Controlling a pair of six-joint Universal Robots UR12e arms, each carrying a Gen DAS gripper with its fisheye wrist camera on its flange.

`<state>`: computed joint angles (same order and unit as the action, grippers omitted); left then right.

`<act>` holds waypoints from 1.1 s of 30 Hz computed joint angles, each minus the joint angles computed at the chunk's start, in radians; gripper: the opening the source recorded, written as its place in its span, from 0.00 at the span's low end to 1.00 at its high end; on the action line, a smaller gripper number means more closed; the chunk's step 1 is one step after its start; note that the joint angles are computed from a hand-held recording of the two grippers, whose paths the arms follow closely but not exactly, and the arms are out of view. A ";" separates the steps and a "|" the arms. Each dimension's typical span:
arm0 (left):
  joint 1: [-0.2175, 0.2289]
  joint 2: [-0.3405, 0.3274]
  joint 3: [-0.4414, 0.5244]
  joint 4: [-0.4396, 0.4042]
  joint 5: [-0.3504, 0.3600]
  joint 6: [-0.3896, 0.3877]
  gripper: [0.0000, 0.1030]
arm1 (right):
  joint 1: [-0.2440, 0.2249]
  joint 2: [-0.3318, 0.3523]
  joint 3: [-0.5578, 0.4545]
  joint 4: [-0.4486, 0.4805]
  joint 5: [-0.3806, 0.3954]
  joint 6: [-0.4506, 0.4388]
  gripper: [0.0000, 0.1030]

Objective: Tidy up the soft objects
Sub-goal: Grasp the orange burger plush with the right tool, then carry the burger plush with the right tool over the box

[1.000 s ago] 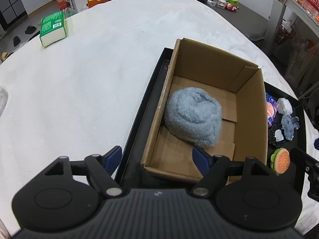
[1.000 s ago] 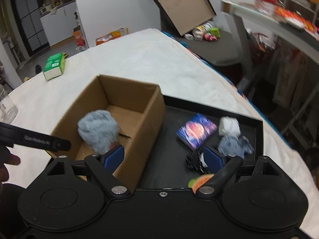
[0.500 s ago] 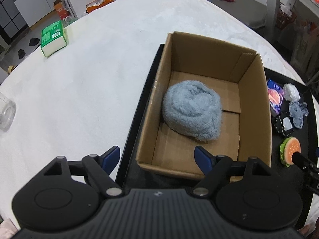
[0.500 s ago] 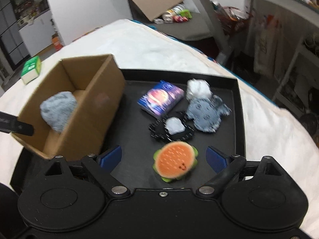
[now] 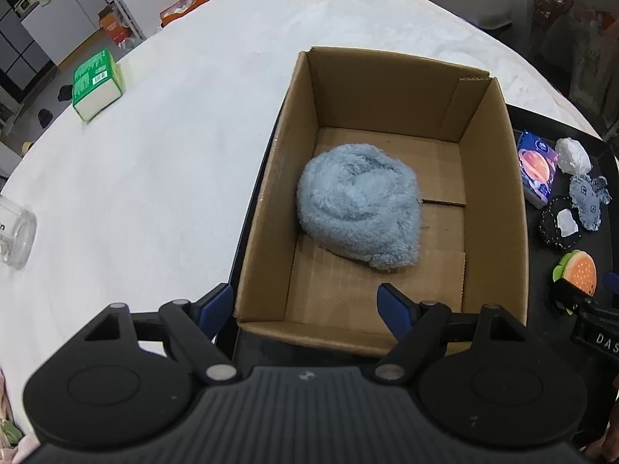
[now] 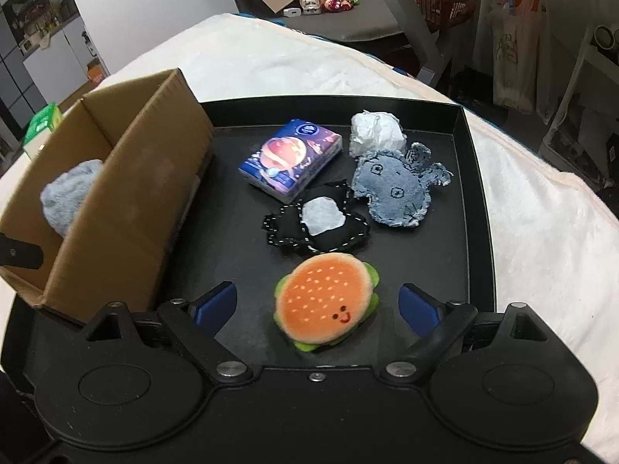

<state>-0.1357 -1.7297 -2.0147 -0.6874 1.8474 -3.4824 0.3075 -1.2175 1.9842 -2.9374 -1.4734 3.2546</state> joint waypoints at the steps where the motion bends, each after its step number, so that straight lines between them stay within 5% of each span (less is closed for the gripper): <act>1: -0.002 -0.002 0.002 -0.002 0.003 0.006 0.78 | 0.000 0.001 -0.002 0.004 -0.005 0.002 0.86; 7: -0.016 -0.017 0.019 -0.021 0.022 0.011 0.81 | 0.000 0.004 -0.002 0.001 -0.063 0.015 0.72; 11: -0.017 -0.020 0.021 -0.026 0.026 0.003 0.81 | -0.008 0.001 -0.004 0.039 -0.040 0.022 0.45; 18: -0.015 -0.013 0.015 -0.016 0.025 0.008 0.81 | -0.007 -0.003 0.003 0.020 -0.036 0.015 0.34; 33: 0.006 0.022 -0.020 0.020 0.016 -0.019 0.81 | -0.026 -0.039 0.031 -0.058 0.026 0.051 0.30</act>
